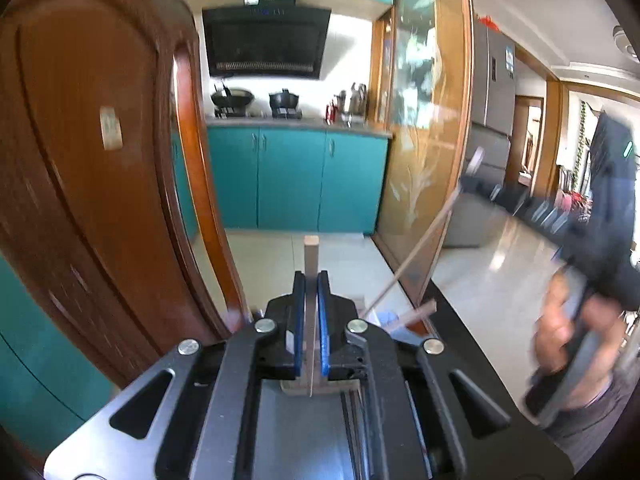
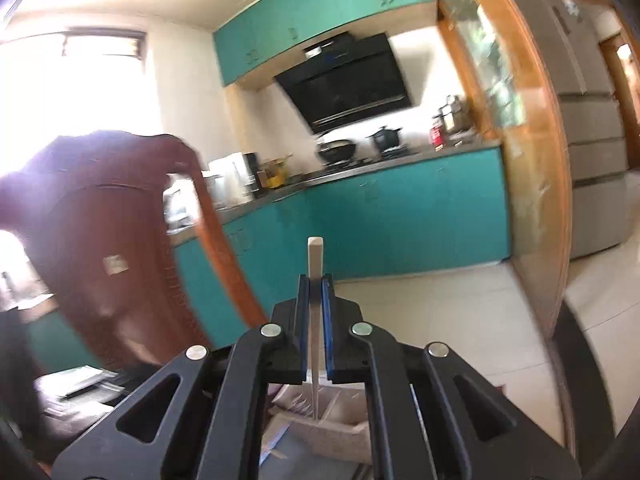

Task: Organize utensils
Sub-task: 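Carry both pale chopsticks over the white holder and open both tools to drop them, then grasp a red-brown chopstick with the right tool while the left tool reaches the dark chopsticks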

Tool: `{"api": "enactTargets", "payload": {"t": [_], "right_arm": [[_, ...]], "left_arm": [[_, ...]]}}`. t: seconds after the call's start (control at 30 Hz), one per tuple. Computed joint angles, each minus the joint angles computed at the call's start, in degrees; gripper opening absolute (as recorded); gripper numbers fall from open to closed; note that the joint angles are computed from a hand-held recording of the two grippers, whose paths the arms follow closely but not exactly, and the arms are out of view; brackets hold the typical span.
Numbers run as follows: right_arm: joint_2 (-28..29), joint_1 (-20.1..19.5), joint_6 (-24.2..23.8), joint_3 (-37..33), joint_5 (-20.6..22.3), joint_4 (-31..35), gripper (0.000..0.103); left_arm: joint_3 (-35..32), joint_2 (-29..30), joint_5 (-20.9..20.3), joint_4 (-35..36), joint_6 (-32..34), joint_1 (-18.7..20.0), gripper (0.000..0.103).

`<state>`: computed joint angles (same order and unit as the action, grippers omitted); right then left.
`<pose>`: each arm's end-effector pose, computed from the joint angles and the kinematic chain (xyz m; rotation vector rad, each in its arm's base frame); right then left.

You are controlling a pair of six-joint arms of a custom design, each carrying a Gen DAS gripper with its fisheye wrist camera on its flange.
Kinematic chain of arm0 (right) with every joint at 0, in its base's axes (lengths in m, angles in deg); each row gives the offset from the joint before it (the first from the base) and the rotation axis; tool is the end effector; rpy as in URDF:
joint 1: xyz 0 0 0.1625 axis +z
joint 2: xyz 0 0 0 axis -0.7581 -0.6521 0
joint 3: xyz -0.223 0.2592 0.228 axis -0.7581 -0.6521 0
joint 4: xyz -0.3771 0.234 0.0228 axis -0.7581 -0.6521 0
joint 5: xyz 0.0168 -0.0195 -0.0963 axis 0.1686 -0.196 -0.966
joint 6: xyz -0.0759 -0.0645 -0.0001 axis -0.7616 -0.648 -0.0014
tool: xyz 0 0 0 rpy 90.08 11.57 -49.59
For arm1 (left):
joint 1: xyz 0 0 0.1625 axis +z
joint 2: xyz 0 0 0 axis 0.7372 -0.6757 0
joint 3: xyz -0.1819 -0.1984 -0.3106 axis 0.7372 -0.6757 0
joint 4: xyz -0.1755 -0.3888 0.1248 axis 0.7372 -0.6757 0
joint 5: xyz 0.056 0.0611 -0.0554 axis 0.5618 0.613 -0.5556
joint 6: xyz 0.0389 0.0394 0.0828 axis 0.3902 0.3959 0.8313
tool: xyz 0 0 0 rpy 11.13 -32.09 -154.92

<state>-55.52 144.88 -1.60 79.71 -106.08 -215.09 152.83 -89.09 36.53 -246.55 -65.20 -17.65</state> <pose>0.1548 -0.4911 0.5133 0.3326 -1.9828 1.7667 -0.5392 -0.5332 0.1146 1.1722 2.3387 -1.1685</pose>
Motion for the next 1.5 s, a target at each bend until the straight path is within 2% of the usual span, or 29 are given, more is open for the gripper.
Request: {"api": "enactTargets", "payload": {"t": [0.13, 0.3, 0.47, 0.53, 0.57, 0.6, 0.73, 0.83, 0.97, 1.03, 1.1, 1.23, 1.4, 1.5], "right_arm": [[4.1, -1.45, -3.22, -1.0, -3.95, -0.62, 0.007], [4.21, -4.86, -2.98, 1.6, -0.66, 0.35, 0.007], [3.65, -5.05, -6.12, 4.4, -0.31, -2.77, 0.009], [2.26, -5.44, -6.13, 6.13, 1.22, -4.44, 0.017], [1.22, -5.58, -6.01, 7.48, 2.16, -6.36, 0.026], [0.09, -5.99, -5.93, 8.72, 3.67, -7.51, 0.03], [-6.85, -9.05, -5.38, 14.33, 12.32, -7.82, 0.03], [-11.89, -12.56, -5.45, 17.44, 18.07, -3.55, 0.03], [-14.63, -16.93, -7.4, 19.45, 21.38, 1.96, 0.031], [-14.83, -18.68, -6.88, 19.92, 21.28, 4.58, 0.031], [-13.52, -19.4, -6.51, 19.67, 18.7, 5.9, 0.031], [-8.32, -17.97, -5.72, 16.64, 7.15, 9.91, 0.031], [-2.88, -17.46, -4.79, 14.09, -2.34, 15.97, 0.031], [0.16, -16.78, -4.65, 12.52, -7.13, 19.21, 0.031]], "left_arm": [[-3.31, 0.82, 2.31, -0.62, 1.39, -0.87, 0.007], [-7.59, 3.08, 3.83, -2.64, 1.43, -1.21, 0.007], [-13.94, 9.2, 6.44, -6.72, 2.65, -0.7, 0.007], [-15.26, 10.9, 6.82, -7.77, 2.8, -0.19, 0.007], [-16.06, 11.99, 7.04, -8.18, 2.79, 0.22, 0.007], [-16.58, 12.72, 7.25, -8.25, 2.76, 0.56, 0.007], [-18.98, 15.61, 8.44, -5.66, 1.25, 2.08, 0.007], [-19.51, 16.25, 8.17, -3.58, -0.18, 2.86, 0.007], [-17.1, 15.55, 8.01, -3.78, -0.57, 3.24, 0.008], [-15.92, 15.11, 8.09, -3.75, -0.66, 3.29, 0.008], [-14.3, 14.56, 8.3, -4.16, -0.6, 3.26, 0.008], [-9.61, 12.69, 7.75, -5.46, -1.12, 3.0, 0.008], [-1.53, 9.97, 4.87, -9.52, 1.03, 2.62, 0.009], [1.86, 9.33, 0.42, -10.54, 1.8, 3.24, 0.01]]}}
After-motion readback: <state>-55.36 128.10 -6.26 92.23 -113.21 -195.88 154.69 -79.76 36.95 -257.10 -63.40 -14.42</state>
